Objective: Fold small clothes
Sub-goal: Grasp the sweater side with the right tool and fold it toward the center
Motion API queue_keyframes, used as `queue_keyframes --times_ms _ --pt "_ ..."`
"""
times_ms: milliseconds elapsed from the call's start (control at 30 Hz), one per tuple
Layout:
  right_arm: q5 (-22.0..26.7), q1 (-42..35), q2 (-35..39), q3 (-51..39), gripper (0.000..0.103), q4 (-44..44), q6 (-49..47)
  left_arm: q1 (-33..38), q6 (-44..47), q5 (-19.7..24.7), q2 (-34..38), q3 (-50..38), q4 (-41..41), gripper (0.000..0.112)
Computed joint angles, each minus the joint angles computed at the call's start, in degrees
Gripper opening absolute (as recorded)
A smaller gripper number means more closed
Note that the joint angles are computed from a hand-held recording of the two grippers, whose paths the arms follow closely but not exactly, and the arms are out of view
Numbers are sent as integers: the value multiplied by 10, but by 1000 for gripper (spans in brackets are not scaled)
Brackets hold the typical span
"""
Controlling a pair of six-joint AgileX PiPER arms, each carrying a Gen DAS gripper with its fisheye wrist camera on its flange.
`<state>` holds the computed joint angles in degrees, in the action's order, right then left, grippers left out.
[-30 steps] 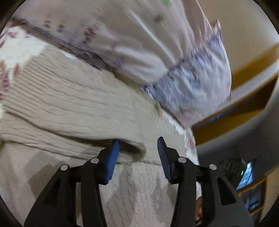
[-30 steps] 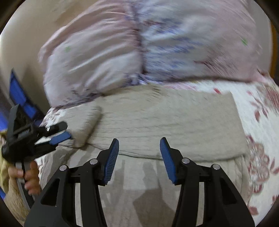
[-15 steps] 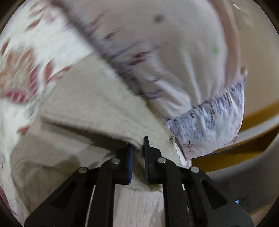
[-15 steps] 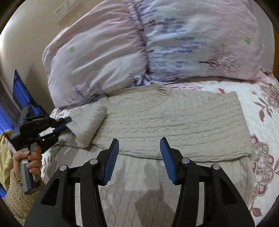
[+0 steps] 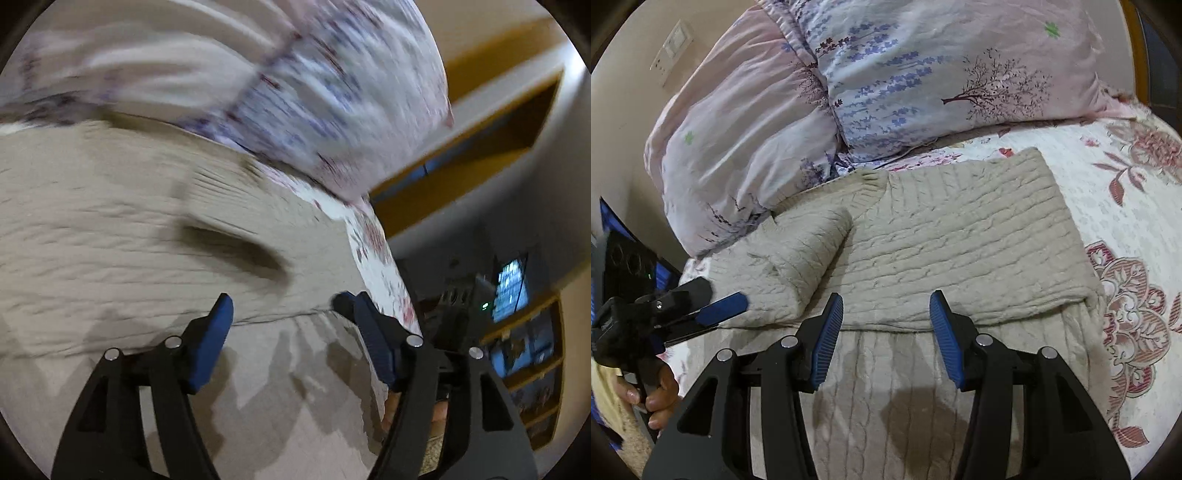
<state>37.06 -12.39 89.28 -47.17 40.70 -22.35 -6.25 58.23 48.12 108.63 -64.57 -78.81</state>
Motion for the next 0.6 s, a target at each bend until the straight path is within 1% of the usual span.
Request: queue_keyframes --times_ms 33,100,133,167,233,367,433,500,533,567,600 --pt "6 -2 5 -6 52 5 -2 12 2 -9 -12 15 0 68" --pt "-14 29 3 -19 52 -47 35 39 -5 -48 -41 49 19 68" --pt "-32 63 -4 -28 52 -96 61 51 -16 -84 -62 71 43 68" --pt "-43 87 -7 -35 52 -123 73 60 -22 -119 -82 92 65 68" --pt "-59 146 -8 -57 52 -181 94 77 -24 -149 -101 114 90 68" --pt "-74 258 36 -122 52 -332 177 117 -25 -155 -99 133 115 68" --pt "-73 294 73 -155 52 -399 220 134 -10 -145 -90 136 104 67" --pt "-62 323 123 -192 50 -487 292 138 -5 -141 -91 138 102 67" --pt "-56 331 136 -199 41 -518 321 137 -7 -142 -92 138 104 67" --pt "-45 336 157 -212 27 -553 355 137 -6 -144 -93 140 104 68" --pt "-34 334 168 -220 7 -565 374 137 -3 -145 -92 140 102 68"
